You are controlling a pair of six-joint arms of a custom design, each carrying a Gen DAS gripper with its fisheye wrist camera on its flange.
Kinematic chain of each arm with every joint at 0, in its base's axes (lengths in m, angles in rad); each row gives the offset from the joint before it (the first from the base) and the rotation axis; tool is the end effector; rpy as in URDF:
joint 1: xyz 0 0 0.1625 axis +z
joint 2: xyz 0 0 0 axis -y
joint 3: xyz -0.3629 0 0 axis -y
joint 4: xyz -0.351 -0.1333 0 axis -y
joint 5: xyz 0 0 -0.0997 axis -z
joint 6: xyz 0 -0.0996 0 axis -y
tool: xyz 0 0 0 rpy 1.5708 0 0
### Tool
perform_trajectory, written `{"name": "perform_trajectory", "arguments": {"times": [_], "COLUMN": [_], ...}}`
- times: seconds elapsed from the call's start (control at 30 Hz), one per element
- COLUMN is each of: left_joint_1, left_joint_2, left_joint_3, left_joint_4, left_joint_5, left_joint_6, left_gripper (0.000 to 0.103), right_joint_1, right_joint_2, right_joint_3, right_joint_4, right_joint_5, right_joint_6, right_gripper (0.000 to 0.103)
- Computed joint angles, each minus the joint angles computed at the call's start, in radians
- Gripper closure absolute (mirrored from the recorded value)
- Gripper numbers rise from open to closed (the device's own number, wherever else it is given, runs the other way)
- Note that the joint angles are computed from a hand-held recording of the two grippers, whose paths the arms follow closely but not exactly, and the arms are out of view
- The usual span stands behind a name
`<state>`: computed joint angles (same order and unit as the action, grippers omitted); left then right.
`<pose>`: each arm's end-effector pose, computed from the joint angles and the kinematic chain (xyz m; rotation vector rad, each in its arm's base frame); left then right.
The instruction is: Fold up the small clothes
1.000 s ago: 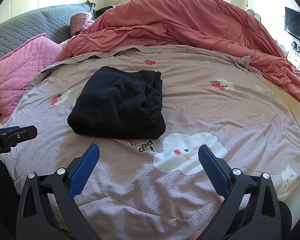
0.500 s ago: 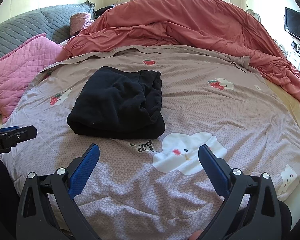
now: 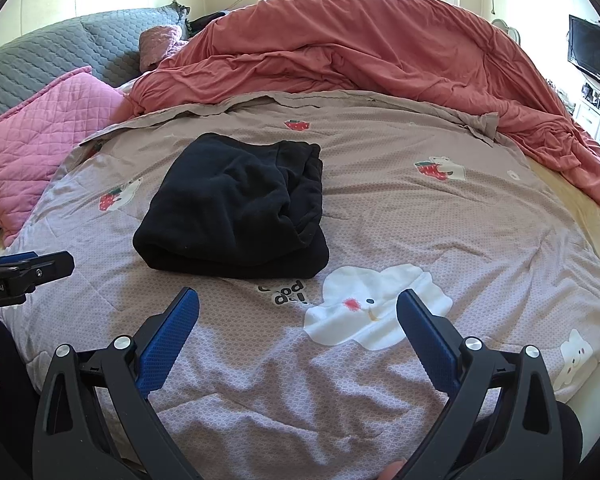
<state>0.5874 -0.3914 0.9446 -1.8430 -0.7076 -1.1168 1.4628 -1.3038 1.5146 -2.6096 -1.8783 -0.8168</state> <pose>-0.4768 -0.5685 0.0267 -0.0039 2.3730 -0.7795 0.0404 -0.5841 0.4483 0.6791 -2.3058 0.7773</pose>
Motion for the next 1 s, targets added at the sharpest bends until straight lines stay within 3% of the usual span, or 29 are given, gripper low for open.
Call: {"name": "perform_trajectory", "arguments": {"times": [1.0], "left_joint_1": [-0.007], "left_joint_2": [0.014], "left_joint_3": [-0.024], "left_joint_4": [0.028], "left_joint_5": [0.013], "left_joint_6": [-0.001], "left_gripper": [0.009], "right_joint_1": [-0.002], "right_joint_2": [0.0], "right_joint_3": [0.001], "right_joint_4": [-0.006], "right_joint_5": [0.002], "right_joint_6": [-0.004], "right_gripper": [0.004]}}
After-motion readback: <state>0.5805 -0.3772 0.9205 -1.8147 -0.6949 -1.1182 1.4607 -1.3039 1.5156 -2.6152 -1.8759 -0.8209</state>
